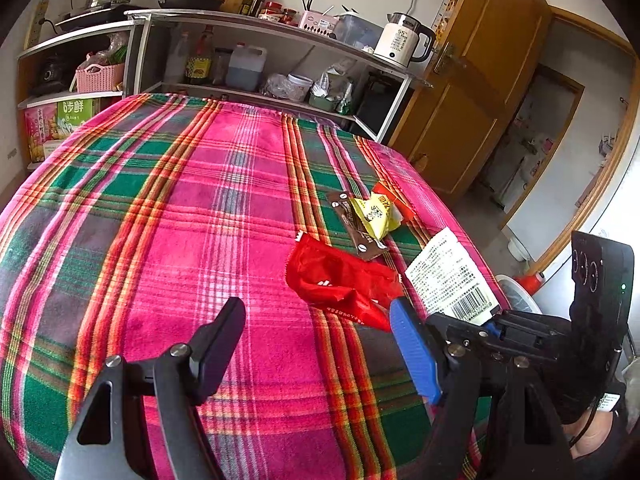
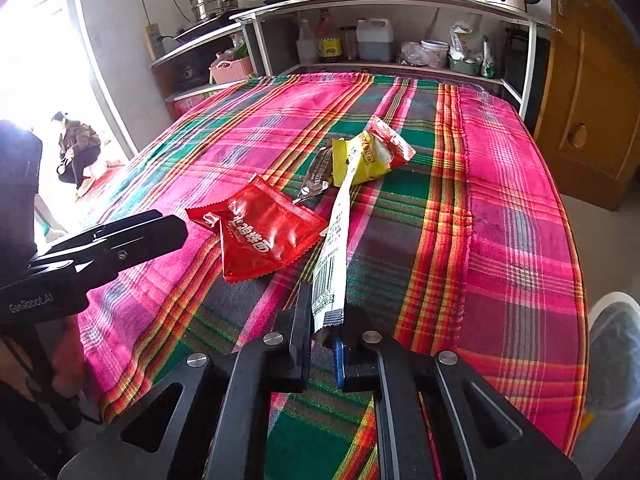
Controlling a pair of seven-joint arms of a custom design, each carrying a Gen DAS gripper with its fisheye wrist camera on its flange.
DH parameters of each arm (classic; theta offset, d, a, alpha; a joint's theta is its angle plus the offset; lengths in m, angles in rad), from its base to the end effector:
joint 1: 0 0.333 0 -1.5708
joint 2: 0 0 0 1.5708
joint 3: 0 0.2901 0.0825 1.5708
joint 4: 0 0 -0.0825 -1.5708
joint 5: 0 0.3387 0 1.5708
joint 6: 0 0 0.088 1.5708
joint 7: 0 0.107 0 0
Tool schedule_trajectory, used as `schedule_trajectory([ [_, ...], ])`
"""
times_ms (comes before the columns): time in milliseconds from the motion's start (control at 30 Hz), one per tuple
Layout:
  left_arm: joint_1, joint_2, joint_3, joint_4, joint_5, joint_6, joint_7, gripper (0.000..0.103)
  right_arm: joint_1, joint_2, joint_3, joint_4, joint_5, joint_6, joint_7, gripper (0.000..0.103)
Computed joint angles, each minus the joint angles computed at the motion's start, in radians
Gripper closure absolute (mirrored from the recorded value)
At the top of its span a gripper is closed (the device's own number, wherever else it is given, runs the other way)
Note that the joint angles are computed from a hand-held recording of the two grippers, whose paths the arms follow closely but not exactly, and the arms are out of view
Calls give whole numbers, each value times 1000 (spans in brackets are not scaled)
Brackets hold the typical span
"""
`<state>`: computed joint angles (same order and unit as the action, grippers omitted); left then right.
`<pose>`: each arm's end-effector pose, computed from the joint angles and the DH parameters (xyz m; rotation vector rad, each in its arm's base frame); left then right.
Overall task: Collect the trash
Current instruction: 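Grasp the white printed sachet with the right tool while the left tool grasps the red wrapper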
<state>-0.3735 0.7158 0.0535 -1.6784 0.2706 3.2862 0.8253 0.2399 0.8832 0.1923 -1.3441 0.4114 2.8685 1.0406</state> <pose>0.6332 -0.2470 0.3037 -1.9244 1.7244 -1.1414 0.6852 0.2446 0.2791 -2.0910 1.2672 -0.2879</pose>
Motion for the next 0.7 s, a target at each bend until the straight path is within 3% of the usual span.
schedule_trajectory([
  [233,42,75,-83,156,7,-138,4,27,-49,-59,41,-99,46,74,-39,95],
  [333,22,108,-70,222,18,-198,-21,27,-70,-78,54,-131,65,95,-52,95],
  [433,-21,129,-21,274,52,-253,-66,34,-87,-90,63,-155,82,112,-61,95],
  [567,0,153,-63,333,88,-313,-54,54,-104,-103,74,-182,98,134,-69,95],
  [700,12,173,-91,375,106,-348,-31,61,-122,-115,90,-207,113,154,-81,95],
])
